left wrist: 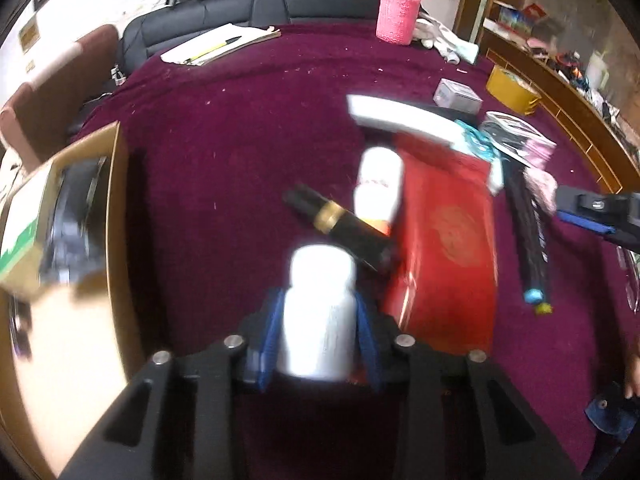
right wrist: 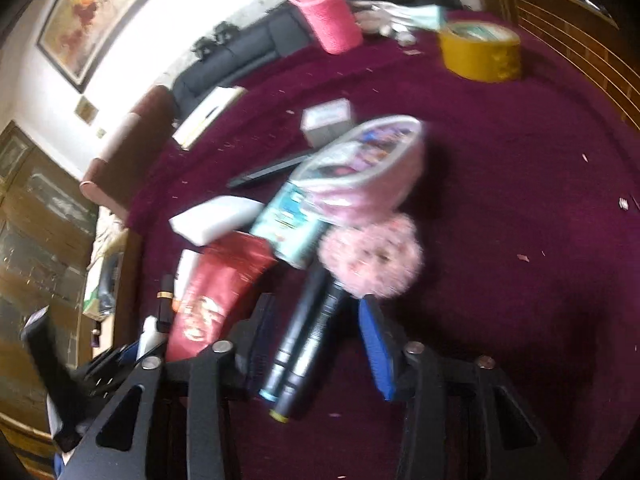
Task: Organize objects
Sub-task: 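Grasp the white bottle with the left gripper while the right grasps a black marker, then carry the white bottle and black marker into the cardboard box and release them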
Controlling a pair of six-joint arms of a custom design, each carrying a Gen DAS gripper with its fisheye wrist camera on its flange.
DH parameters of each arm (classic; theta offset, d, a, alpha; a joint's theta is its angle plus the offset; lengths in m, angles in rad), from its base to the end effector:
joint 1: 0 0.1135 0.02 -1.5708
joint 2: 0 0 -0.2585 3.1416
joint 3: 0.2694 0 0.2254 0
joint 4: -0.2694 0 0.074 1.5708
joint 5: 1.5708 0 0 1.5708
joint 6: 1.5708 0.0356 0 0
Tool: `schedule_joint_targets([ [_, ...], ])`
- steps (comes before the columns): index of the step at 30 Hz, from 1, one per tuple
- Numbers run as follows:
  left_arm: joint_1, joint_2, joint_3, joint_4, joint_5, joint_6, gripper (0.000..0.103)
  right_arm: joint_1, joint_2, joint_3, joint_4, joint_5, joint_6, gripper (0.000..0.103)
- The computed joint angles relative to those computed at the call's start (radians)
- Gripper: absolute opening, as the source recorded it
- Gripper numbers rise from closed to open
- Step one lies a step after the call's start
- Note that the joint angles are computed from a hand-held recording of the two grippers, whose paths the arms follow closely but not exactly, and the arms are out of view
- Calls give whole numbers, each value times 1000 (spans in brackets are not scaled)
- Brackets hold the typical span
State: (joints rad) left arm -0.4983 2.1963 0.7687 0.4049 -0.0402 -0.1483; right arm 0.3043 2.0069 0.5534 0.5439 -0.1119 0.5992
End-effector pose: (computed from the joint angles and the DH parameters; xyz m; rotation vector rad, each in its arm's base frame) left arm 0.2807 -0.1511 0.0231 0.4388 2.5663 -0.1829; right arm 0.2672 0.0881 0.0527 0.3258 2.5265 0.5099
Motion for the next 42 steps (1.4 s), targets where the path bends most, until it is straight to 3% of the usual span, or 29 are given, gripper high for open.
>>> schedule_joint_targets([
  [5,-20,6,-65,112,-21,-47,32,14,72,63,-58,30,-29,28],
  [10,-33,13,-82,152,-45,-48,32,123,89,121,-126,220,-88,28],
  [15,-46,23,-94,190,-73,-41,32,133,90,125,-166,310,-109,15],
  [22,-60,36,-122,259,-102,-51,32,72,58,45,-13,146,-74,15],
  [25,-44,16,-152,276,-45,-80,32,50,44,4,97,48,-62,16],
  [27,-30,1,-177,295,7,-100,32,63,35,-14,135,36,-53,16],
  [42,-26,-160,-323,359,45,-144,32,114,32,-47,249,-39,-50,16],
])
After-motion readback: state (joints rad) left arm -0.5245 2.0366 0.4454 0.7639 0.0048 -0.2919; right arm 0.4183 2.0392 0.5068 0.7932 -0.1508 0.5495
